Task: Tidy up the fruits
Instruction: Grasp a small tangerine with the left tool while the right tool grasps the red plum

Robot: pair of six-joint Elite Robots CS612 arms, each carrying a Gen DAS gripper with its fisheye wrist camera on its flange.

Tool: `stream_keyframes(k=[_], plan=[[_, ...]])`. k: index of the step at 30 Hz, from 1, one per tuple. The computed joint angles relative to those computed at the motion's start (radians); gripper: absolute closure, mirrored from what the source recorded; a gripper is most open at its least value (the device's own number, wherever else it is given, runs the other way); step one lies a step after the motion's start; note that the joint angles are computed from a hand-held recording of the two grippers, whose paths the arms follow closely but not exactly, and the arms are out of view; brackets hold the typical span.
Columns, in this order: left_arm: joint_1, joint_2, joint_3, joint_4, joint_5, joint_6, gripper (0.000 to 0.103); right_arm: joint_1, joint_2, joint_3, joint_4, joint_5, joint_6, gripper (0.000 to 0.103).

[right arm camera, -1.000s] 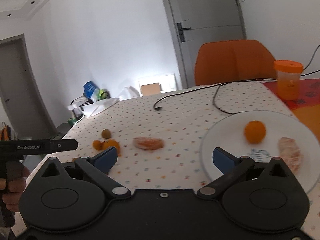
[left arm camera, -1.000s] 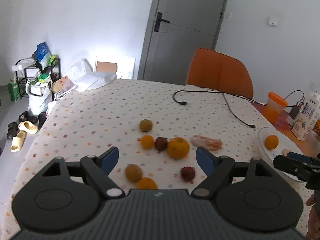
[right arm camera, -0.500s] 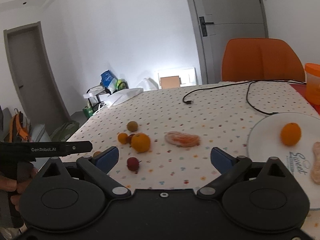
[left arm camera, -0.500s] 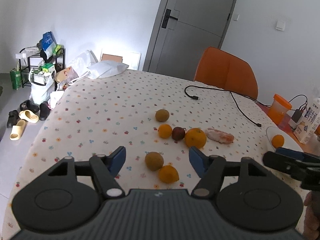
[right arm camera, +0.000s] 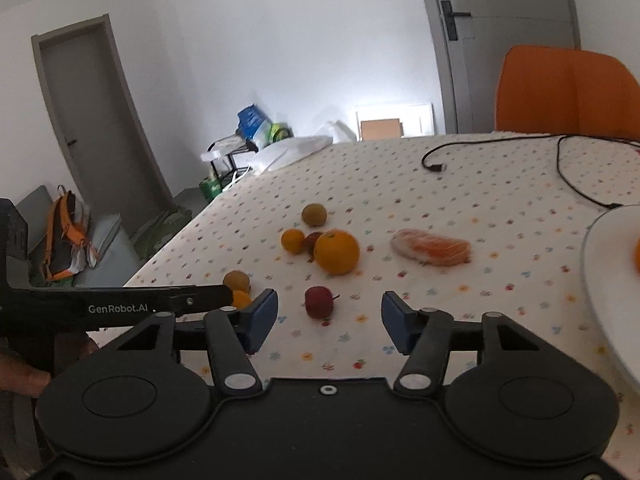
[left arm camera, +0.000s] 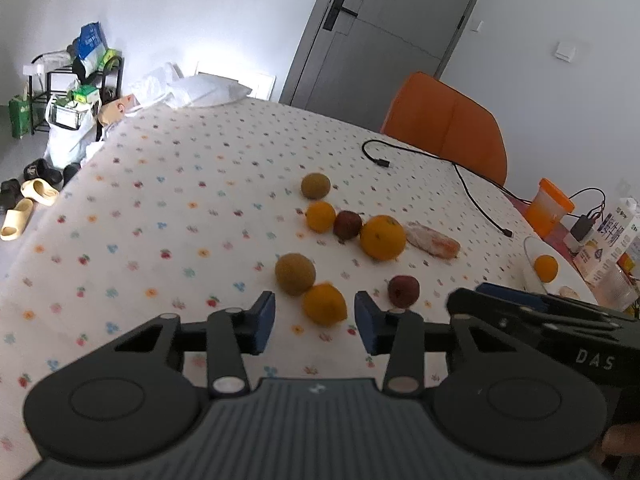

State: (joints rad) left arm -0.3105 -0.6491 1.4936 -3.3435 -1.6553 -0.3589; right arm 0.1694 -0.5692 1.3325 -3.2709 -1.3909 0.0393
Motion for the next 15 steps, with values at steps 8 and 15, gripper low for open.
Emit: stream_keyframes(k=[8, 15], plan=[[-0.006, 0.011, -0.019, 0.017, 0.006, 0.001, 0.075, -0.001, 0.019, -0.031, 0.036, 0.036, 0.000, 0.054], [-0.008, 0.007, -0.003, -0.018, 0.019, 0.007, 0.081, 0.000, 0.026, -0.045, 0.057, 0.040, -0.021, 0.055]])
